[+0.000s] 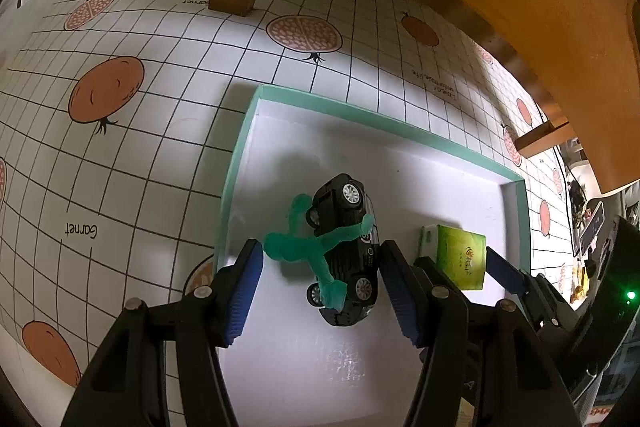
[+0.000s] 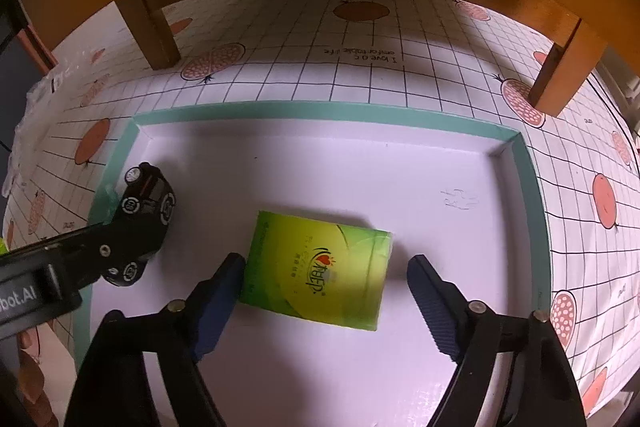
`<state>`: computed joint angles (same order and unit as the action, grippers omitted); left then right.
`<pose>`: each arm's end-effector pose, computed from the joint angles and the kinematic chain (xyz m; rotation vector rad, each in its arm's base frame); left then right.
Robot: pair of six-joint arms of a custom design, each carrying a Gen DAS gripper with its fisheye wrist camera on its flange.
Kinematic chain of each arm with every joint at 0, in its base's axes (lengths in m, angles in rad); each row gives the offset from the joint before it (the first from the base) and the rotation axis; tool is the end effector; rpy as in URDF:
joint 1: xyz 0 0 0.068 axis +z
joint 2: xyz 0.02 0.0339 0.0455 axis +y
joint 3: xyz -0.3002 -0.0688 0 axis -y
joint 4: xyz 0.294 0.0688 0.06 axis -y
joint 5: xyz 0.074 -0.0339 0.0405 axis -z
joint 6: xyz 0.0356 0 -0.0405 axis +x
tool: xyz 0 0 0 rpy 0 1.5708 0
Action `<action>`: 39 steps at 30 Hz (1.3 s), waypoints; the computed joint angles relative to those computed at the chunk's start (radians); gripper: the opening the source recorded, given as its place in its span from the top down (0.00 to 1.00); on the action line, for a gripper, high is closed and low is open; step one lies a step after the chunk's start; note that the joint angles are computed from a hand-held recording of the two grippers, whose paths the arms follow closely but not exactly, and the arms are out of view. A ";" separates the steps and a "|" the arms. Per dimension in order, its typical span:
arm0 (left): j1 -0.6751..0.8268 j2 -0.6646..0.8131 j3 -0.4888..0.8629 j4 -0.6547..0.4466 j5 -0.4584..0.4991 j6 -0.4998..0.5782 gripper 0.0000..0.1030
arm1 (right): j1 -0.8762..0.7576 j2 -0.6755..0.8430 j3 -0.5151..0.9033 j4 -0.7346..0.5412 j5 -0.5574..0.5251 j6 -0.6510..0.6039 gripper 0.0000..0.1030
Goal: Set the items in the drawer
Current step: 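Lower the right tool onto the green box and close it, then lift the car, figure and green box up toward the open drawer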
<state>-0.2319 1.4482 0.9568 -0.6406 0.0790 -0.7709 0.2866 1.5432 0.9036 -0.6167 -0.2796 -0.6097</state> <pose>0.3082 -0.0757 0.2265 -0.7134 2.6743 -0.3926 0.3012 0.0990 0.1833 -1.2564 2.4705 0.3142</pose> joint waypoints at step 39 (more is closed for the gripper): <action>-0.070 -0.077 0.153 -0.148 -0.104 0.016 0.40 | -0.134 -0.121 0.020 -0.036 -0.129 -0.022 0.33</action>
